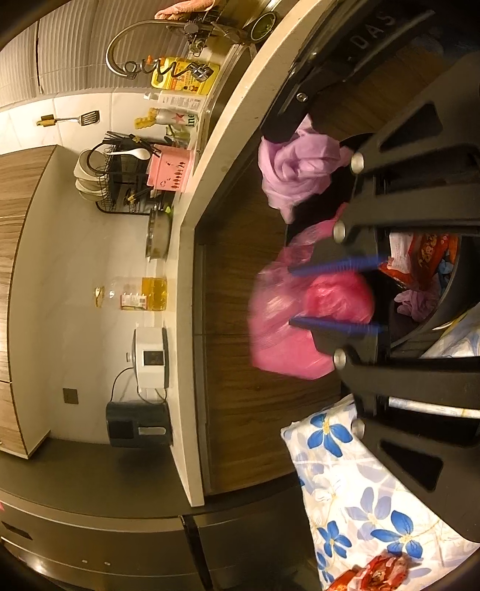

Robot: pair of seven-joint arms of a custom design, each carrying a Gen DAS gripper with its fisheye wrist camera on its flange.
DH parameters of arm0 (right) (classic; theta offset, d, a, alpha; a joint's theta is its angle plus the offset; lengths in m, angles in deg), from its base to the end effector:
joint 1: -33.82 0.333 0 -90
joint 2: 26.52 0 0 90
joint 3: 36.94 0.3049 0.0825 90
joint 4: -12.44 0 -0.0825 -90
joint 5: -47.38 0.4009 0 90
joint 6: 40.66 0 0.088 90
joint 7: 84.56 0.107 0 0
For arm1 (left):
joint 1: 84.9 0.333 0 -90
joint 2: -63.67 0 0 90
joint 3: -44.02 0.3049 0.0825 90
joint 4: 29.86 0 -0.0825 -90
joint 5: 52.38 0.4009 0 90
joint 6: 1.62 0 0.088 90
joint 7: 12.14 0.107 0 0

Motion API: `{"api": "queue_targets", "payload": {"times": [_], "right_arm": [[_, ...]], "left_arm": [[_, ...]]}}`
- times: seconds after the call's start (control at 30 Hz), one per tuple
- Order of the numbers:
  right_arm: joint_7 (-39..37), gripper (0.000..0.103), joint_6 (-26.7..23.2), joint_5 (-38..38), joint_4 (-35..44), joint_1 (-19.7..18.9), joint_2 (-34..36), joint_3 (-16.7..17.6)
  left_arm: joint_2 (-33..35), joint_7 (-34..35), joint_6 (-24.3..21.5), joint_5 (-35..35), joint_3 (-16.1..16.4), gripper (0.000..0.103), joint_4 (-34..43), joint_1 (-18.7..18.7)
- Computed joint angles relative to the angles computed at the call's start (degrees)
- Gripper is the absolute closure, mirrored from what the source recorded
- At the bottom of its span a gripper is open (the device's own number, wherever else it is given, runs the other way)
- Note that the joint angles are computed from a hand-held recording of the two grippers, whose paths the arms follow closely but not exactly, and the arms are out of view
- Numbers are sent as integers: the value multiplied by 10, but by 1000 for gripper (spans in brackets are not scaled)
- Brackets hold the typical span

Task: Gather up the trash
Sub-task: 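Carry the pink bag and lilac glove over the black bin and open both tools, then move both open tools back over the cups and bags on the table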

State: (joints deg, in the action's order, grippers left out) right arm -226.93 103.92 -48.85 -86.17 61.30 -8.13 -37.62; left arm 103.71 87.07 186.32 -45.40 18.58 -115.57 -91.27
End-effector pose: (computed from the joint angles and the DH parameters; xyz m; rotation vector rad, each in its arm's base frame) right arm 0.6128 0.3212 0.4241 -1.0545 1.7182 -0.9793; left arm 0.6898 -0.3312 0.4119 -1.0928 2.0062 -1.3334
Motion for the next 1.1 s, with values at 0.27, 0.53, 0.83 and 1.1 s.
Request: {"api": "queue_targets", "payload": {"times": [0.27, 0.53, 0.83, 1.1], "right_arm": [[2, 59, -9, 33, -13, -3, -3, -1], [-38, 25, -54, 66, -20, 15, -7, 6], [-76, 15, -76, 78, 6, 48, 16, 14], [-85, 15, -80, 73, 69, 93, 66, 6]], "left_arm": [[5, 8, 0, 3, -27, 37, -11, 30], [-50, -53, 40, -32, 67, 16, -80, -12], [-137, -78, 127, -120, 214, 8, -208, -102], [-186, 12, 155, -254, 276, 8, -286, -139]]}}
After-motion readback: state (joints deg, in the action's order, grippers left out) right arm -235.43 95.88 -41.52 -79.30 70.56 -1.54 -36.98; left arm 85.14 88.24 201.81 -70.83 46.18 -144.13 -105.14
